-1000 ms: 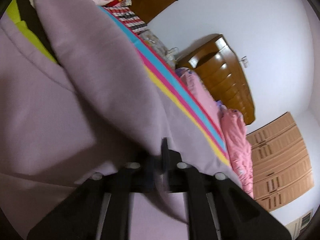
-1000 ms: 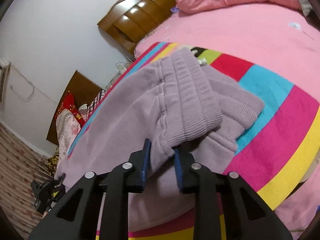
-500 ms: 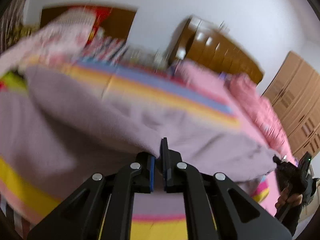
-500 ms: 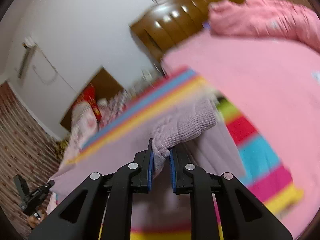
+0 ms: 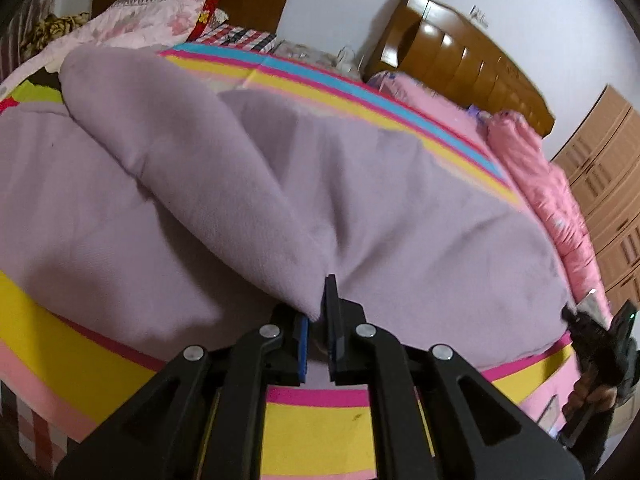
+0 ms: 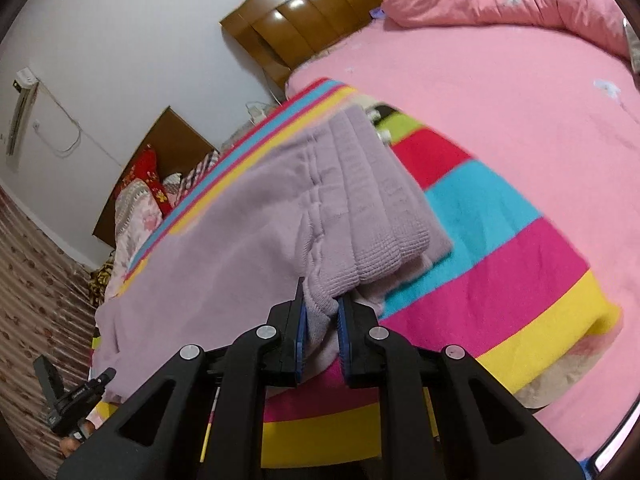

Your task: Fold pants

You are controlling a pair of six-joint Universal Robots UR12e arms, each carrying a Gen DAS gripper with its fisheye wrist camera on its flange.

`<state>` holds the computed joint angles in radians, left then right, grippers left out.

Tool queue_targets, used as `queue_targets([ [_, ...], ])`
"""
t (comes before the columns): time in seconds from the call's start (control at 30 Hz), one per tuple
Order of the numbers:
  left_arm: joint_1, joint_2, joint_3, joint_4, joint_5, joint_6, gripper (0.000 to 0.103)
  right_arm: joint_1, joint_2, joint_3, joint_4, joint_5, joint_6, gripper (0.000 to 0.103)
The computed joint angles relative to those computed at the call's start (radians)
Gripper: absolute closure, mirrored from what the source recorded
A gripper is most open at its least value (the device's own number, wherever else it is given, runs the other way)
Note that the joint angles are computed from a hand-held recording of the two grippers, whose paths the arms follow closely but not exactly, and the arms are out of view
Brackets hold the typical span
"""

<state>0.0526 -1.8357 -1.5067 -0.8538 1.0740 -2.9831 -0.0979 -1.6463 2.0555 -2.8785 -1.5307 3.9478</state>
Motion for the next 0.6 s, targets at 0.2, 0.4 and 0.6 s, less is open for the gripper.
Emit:
queue_targets([
  [0.2, 0.02, -0.004, 0.003, -0.005, -0.061, -0.046, 0.032, -0.011, -0.017, 0.006, -0.004, 0.031, 0.021, 0.08],
  [0.4, 0.116, 0.002, -0.046, 0.198, -0.195, -0.274, 0.011, 0.127, -0.009, -0.064, 0.086, -0.331, -0.038, 0.049],
  [0.6, 0.185, -0.018, -0.053, 0.275, -0.152, -0.491, 0.011, 0.236, 0.132, -0.231, 0.034, -0.214, -0.375, 0.05],
])
